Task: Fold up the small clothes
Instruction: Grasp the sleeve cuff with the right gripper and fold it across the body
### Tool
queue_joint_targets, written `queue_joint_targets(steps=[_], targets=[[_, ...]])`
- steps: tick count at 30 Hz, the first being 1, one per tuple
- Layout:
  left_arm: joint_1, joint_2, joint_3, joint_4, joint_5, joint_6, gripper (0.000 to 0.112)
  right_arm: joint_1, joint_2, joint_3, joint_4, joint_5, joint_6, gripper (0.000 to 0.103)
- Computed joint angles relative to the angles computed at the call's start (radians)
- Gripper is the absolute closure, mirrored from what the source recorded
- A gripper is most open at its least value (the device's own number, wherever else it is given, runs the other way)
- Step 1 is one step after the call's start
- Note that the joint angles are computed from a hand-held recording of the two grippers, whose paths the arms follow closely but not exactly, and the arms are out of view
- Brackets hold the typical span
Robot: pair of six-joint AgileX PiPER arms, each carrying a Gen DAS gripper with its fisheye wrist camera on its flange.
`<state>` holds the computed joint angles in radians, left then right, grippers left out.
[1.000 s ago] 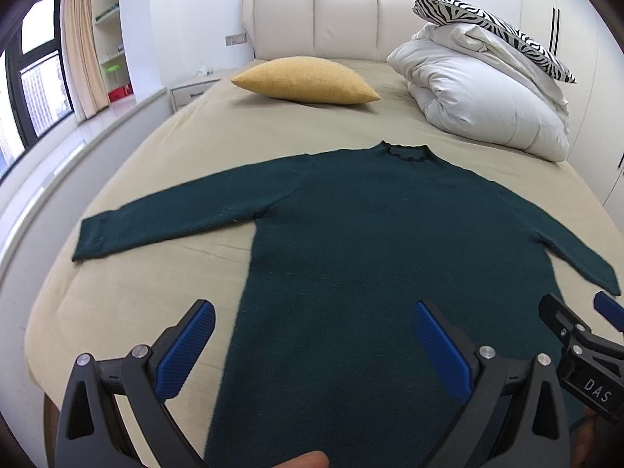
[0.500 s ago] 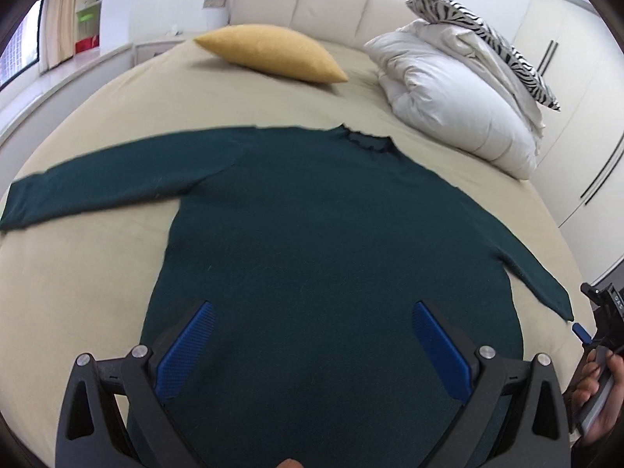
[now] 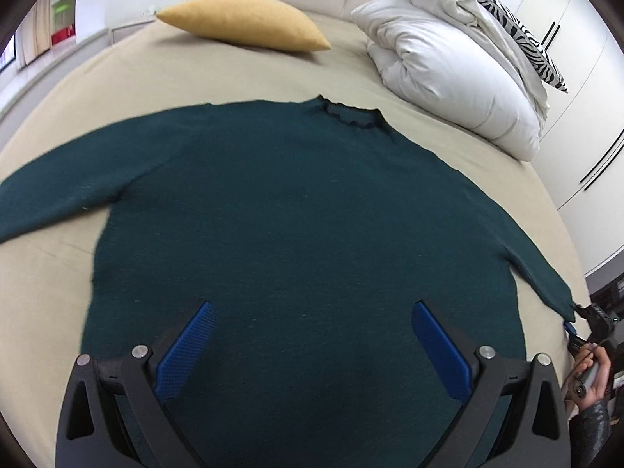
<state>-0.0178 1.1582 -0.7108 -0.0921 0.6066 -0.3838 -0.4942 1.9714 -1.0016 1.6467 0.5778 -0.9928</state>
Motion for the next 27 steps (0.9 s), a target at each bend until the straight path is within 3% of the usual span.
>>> queue_joint_targets(steps=[3, 5, 9, 16, 20, 24, 27], targets=[[0.052, 0.026, 0.011, -0.189, -0.031, 0.175, 0.009, -0.039, 0.09, -0.116, -0.069, 0.016, 0.051, 0.09], [0.087, 0.043, 0.014, -0.307, -0.041, 0.285, 0.011, -0.044, 0.113, -0.166, -0.119, 0.003, 0.09, 0.095], [0.139, 0.077, -0.003, -0.466, -0.029, 0.44, 0.019, 0.084, 0.052, -0.244, -0.331, -0.131, 0.268, 0.096], [0.239, 0.118, -0.043, -0.693, 0.02, 0.674, 0.022, 0.43, -0.054, -0.385, -0.699, -0.172, 0.515, 0.096], [0.31, 0.139, -0.045, -0.803, 0.055, 0.781, 0.022, 0.659, 0.024, -0.514, -0.801, -0.145, 0.622, 0.096], [0.351, 0.172, -0.052, -0.871, 0.078, 0.849, 0.022, 0.856, 0.192, -0.707, -1.084, -0.138, 0.909, 0.094], [0.343, 0.231, -0.087, -0.902, 0.087, 0.868, 0.022, 0.93, 0.272, -0.764, -1.238, -0.137, 1.057, 0.092]])
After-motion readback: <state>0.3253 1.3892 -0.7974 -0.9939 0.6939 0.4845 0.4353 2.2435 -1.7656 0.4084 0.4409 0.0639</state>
